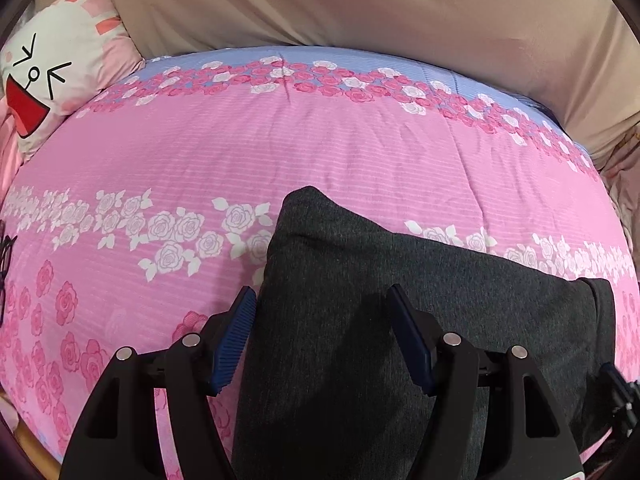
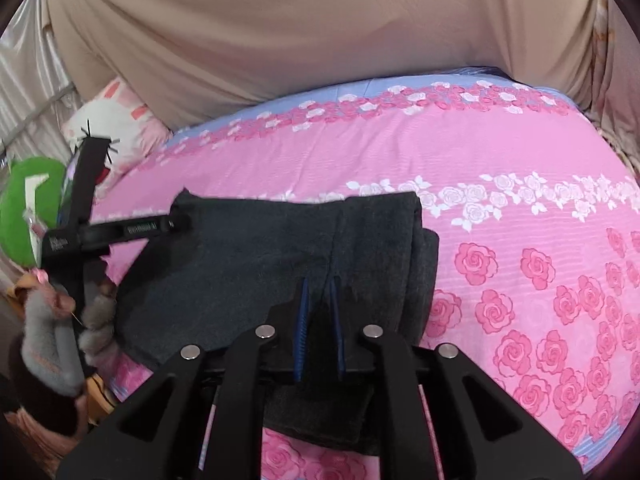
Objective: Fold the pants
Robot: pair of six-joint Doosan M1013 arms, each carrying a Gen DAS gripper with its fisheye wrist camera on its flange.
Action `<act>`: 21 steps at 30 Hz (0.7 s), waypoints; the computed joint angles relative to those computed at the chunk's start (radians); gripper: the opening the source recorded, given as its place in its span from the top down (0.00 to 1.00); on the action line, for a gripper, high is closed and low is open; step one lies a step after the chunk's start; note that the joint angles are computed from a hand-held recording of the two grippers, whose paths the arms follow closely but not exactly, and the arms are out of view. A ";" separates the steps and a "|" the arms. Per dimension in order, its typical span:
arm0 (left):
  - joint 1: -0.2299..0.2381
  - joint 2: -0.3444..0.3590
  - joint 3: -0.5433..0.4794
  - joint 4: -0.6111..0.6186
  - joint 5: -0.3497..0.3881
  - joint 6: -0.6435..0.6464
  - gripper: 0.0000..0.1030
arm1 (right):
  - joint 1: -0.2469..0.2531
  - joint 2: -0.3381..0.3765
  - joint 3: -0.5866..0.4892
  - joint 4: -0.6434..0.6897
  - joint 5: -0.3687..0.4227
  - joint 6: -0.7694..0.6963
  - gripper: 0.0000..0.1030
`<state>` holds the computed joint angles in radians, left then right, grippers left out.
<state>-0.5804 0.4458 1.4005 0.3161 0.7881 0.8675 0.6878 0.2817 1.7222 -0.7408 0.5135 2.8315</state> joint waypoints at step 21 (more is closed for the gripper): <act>0.044 -0.161 0.254 -0.390 -0.153 0.356 0.16 | -0.017 -0.094 0.132 0.080 -0.093 0.072 0.30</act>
